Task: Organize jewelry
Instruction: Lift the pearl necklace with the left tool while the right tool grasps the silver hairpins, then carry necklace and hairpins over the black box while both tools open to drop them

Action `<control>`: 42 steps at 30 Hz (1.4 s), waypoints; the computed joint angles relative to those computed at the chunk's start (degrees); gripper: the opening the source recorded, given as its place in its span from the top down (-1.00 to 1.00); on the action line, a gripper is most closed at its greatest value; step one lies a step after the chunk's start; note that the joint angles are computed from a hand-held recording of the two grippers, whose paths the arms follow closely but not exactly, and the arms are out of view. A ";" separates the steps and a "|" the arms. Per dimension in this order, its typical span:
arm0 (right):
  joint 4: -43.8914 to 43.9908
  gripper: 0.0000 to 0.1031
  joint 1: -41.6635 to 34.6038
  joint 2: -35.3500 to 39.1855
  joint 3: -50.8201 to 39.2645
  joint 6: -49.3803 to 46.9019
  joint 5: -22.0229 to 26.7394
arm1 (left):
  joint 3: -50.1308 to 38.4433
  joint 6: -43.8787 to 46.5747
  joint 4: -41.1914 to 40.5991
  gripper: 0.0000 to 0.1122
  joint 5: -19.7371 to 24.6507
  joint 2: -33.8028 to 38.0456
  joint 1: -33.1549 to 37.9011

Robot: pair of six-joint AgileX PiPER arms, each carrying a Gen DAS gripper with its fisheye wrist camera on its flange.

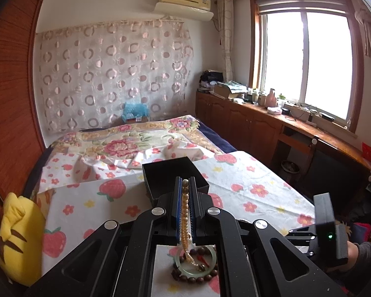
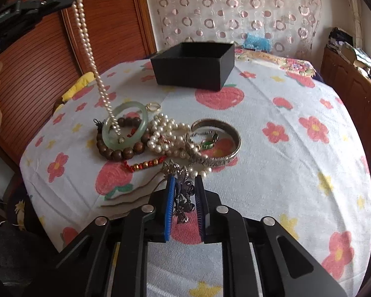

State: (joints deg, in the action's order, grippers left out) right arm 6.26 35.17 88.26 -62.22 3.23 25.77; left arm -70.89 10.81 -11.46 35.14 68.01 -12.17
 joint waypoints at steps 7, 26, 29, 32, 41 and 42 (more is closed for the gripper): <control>-2.28 0.75 -0.25 -2.16 -2.66 0.36 0.71 | -1.31 0.14 0.02 0.92 -0.22 1.25 0.50; -6.89 0.81 -3.66 4.76 -18.10 -2.70 4.42 | -16.61 -0.10 0.96 0.92 2.91 8.82 0.74; -6.15 0.81 -4.68 7.59 -23.16 -4.50 5.40 | -20.37 -0.78 2.51 0.92 3.49 10.99 0.10; -4.94 0.81 -5.67 11.57 -30.10 -6.42 7.29 | -24.90 -1.17 3.57 0.92 4.28 14.07 -0.09; -2.21 0.81 -8.37 30.29 -60.55 -8.48 16.28 | -40.57 -1.28 3.78 0.92 8.20 25.50 1.05; -1.88 0.81 -8.70 33.02 -64.86 -8.55 17.74 | -42.62 -1.18 3.52 0.92 8.88 26.94 1.34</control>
